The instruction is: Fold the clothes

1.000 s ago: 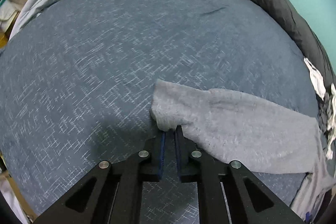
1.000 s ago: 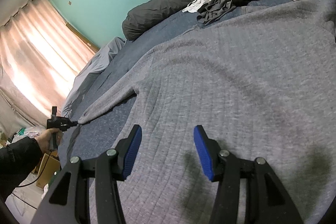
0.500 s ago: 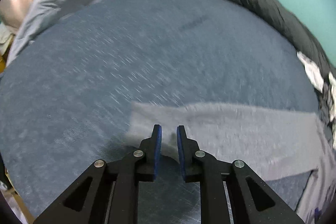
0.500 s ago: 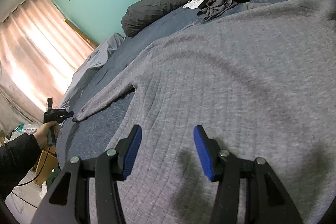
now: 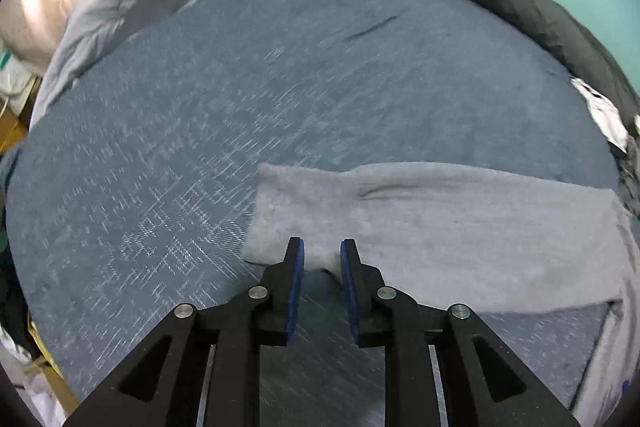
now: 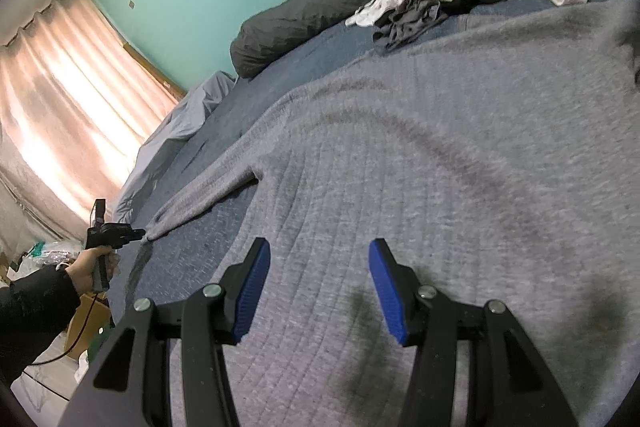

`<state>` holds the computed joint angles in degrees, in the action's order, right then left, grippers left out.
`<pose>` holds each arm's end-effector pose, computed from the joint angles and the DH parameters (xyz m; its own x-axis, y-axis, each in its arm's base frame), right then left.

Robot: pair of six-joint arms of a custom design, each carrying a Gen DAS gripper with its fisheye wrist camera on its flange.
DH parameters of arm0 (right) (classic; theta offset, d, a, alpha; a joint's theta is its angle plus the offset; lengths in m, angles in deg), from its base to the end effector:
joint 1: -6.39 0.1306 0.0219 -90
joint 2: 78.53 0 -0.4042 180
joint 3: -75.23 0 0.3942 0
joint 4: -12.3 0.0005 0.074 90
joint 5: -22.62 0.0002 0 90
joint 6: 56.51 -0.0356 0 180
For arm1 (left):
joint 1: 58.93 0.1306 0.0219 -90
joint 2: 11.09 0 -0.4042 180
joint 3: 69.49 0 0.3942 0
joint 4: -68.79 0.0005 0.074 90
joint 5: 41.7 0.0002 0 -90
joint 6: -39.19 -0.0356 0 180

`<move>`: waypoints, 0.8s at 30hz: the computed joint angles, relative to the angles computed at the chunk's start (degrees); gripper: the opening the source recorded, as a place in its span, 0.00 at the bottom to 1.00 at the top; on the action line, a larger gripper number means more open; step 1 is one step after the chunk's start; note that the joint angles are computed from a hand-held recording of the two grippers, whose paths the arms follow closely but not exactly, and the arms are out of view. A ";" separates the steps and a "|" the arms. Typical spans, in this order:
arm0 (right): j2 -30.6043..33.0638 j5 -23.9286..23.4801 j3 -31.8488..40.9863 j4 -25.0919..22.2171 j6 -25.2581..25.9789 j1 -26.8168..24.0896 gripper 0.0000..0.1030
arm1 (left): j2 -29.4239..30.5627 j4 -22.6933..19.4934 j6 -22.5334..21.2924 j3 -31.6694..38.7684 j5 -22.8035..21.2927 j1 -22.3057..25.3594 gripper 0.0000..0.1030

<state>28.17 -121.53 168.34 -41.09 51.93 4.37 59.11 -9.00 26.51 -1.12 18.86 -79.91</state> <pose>0.5588 0.0087 0.3378 -0.7789 -0.1579 -0.6069 -0.5719 0.5761 0.5840 0.2841 -0.0907 0.3950 -0.4251 -0.7469 -0.5112 -0.8457 0.5290 -0.0697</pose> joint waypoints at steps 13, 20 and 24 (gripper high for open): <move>2.97 5.72 13.80 -13.73 8.44 -11.11 0.51 | 14.51 15.32 0.36 12.69 -2.05 -16.18 0.52; 13.84 16.96 30.09 -21.59 9.07 -17.69 0.51 | 25.06 23.94 -2.16 20.40 -0.03 -19.59 0.55; 20.47 20.98 37.87 -23.57 3.70 -19.58 0.63 | 29.85 27.81 -1.49 23.57 0.79 -21.15 0.58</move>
<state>48.64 -100.55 206.20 -64.66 55.63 -15.21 88.96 18.81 25.01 22.45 19.66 -101.06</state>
